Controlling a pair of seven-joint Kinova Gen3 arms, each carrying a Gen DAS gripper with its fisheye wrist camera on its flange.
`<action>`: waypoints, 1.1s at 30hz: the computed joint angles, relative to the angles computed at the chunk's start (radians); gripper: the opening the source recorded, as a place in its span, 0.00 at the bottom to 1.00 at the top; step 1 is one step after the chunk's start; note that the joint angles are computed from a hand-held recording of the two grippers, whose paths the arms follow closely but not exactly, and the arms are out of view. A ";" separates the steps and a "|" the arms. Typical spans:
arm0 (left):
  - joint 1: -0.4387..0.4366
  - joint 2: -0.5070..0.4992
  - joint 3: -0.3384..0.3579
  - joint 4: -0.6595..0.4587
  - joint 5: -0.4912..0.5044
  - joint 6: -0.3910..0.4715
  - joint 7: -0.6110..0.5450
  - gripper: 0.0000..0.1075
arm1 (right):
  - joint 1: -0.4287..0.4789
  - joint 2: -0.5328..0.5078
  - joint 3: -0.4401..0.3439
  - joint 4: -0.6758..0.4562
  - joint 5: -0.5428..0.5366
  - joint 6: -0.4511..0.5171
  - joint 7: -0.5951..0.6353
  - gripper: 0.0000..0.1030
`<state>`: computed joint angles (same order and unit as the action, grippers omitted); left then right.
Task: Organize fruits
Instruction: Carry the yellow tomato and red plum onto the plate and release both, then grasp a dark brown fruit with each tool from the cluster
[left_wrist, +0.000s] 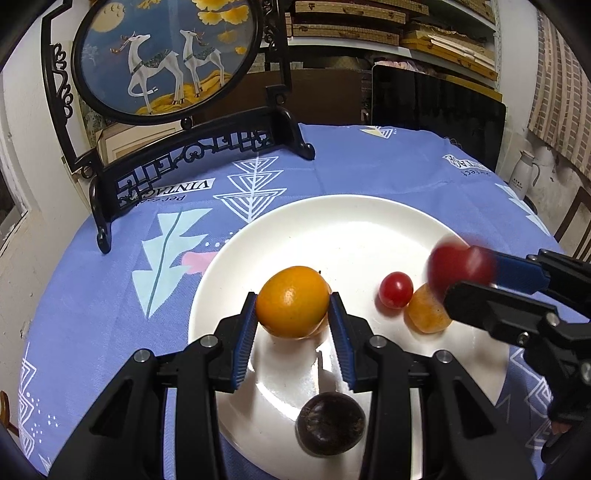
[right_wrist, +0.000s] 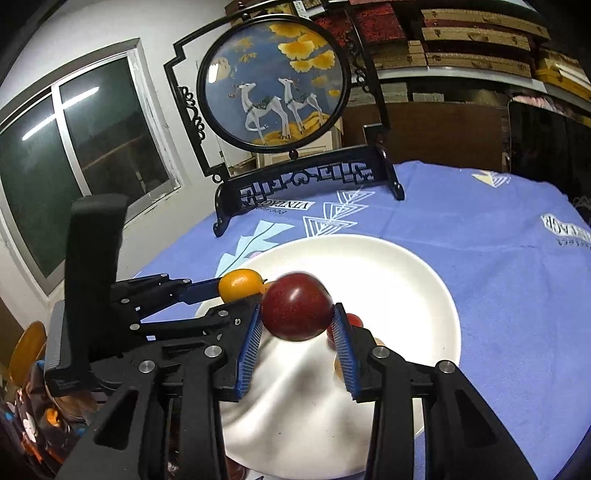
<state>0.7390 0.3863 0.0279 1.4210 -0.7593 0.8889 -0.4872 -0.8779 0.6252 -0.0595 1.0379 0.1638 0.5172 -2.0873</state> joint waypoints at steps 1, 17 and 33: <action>0.000 0.000 -0.001 0.002 -0.001 -0.001 0.004 0.36 | -0.019 -0.006 0.031 0.012 0.015 -0.010 -0.031 0.55; -0.024 -0.057 0.017 0.065 -0.036 -0.070 0.053 0.59 | 0.025 -0.017 -0.029 0.023 0.000 -0.008 0.010 0.59; 0.002 -0.314 0.246 0.367 -0.090 -0.002 0.126 0.75 | -0.097 -0.249 -0.106 0.372 0.106 0.209 0.049 0.67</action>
